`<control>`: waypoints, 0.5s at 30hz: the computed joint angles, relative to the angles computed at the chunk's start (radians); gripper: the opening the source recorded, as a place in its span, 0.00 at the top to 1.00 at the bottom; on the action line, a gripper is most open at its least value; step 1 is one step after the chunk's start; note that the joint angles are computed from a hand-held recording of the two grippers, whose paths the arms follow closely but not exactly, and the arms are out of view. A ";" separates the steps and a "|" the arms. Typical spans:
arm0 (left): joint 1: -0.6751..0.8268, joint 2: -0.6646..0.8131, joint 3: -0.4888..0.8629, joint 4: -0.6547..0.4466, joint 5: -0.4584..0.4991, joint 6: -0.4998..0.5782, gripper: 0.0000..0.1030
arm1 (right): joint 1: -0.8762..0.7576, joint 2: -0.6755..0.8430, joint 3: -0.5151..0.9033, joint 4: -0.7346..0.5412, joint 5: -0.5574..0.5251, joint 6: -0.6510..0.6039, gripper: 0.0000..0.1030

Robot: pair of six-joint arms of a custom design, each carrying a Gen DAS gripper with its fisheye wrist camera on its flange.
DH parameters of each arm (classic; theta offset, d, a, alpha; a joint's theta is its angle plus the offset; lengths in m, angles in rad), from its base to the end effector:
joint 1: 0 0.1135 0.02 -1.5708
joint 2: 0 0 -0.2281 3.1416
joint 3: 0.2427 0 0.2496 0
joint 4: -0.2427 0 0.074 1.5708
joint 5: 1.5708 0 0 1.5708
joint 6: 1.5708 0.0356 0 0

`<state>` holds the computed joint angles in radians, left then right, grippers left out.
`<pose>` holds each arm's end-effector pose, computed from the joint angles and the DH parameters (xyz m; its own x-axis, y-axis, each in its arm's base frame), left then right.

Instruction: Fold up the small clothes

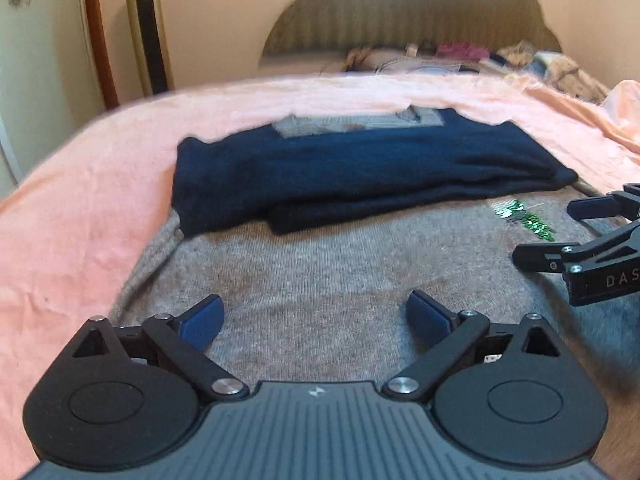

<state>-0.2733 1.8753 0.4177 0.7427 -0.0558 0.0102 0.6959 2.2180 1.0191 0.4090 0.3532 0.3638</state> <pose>0.2490 -0.0677 0.0253 -0.6288 0.1869 -0.7547 0.2354 0.9709 0.0443 0.2973 0.2323 0.0153 -0.6570 -0.1138 -0.7453 -0.1935 0.9809 0.0209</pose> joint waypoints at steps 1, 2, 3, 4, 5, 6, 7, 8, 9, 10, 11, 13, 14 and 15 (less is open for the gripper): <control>0.020 -0.004 0.012 -0.027 0.022 -0.011 0.01 | -0.015 -0.015 -0.012 -0.005 0.008 0.036 0.00; 0.028 -0.009 0.024 -0.050 0.016 -0.019 0.01 | -0.019 -0.018 0.004 -0.058 0.048 0.063 0.00; 0.024 -0.021 0.026 -0.070 -0.001 -0.018 0.01 | -0.020 -0.027 0.006 -0.089 0.073 0.079 0.00; 0.005 -0.063 0.017 -0.117 -0.036 -0.027 0.02 | -0.017 -0.048 -0.001 -0.115 0.069 0.103 0.00; -0.005 -0.108 0.002 -0.159 -0.045 -0.039 0.02 | -0.002 -0.072 -0.010 -0.143 0.070 0.131 0.01; -0.007 -0.149 -0.024 -0.176 -0.027 -0.050 0.02 | 0.019 -0.095 -0.035 -0.134 0.067 0.136 0.01; -0.006 -0.177 -0.055 -0.173 0.000 -0.062 0.02 | 0.046 -0.106 -0.058 -0.116 0.070 0.134 0.00; -0.011 -0.176 -0.074 -0.158 0.007 -0.069 0.02 | 0.072 -0.101 -0.068 -0.111 0.077 0.131 0.00; -0.036 -0.134 -0.100 -0.079 -0.030 -0.062 0.00 | 0.095 -0.079 -0.066 -0.112 0.094 0.125 0.00; -0.050 -0.090 -0.131 0.030 -0.052 -0.056 0.00 | 0.124 -0.059 -0.115 -0.005 0.149 0.109 0.00; -0.038 -0.096 -0.121 0.008 -0.037 -0.063 0.00 | 0.113 -0.072 -0.130 0.000 0.128 0.125 0.00; -0.044 -0.143 -0.114 -0.068 -0.066 -0.081 0.00 | 0.100 -0.091 -0.116 -0.075 0.144 0.173 0.00; -0.058 -0.179 -0.122 -0.109 -0.093 -0.091 0.00 | 0.106 -0.106 -0.105 -0.127 0.156 0.198 0.00; -0.074 -0.238 -0.145 -0.158 -0.106 -0.107 0.00 | 0.119 -0.130 -0.111 -0.160 0.161 0.224 0.00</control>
<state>-0.3469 1.6369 0.2727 0.5846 -0.1619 -0.0969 0.8147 2.0878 0.9079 0.2492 0.5138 0.5875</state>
